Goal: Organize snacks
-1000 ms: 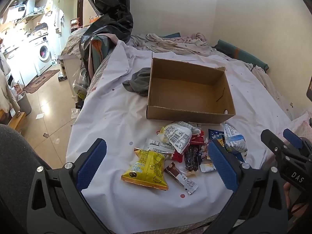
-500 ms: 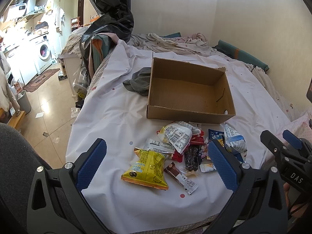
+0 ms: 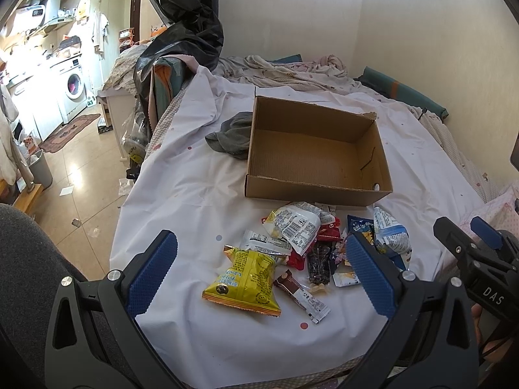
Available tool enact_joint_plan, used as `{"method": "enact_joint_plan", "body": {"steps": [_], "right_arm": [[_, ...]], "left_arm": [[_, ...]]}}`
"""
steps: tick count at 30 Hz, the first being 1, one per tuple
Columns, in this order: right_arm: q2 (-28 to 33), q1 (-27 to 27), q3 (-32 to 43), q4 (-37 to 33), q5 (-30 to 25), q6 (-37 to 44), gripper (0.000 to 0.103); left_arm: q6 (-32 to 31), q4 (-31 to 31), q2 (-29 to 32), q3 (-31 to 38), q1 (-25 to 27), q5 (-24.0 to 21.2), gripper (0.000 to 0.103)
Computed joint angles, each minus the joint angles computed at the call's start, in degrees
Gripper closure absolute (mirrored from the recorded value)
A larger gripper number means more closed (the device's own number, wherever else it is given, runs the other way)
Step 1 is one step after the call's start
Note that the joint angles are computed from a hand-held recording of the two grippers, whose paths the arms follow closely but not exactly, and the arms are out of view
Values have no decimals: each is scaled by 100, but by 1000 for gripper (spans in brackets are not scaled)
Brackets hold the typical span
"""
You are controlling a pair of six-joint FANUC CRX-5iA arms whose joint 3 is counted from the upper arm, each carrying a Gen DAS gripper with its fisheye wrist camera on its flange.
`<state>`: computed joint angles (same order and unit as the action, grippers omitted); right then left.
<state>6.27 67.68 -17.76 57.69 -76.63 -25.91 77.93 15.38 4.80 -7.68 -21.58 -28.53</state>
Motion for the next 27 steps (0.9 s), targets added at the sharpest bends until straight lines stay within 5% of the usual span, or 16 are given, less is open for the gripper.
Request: {"method": "enact_joint_plan", "body": {"steps": [27], "right_arm": [[47,-32,39,-78,72,98,0]], "left_arm": [[31,-42,-20,-36,32,11,0]]}}
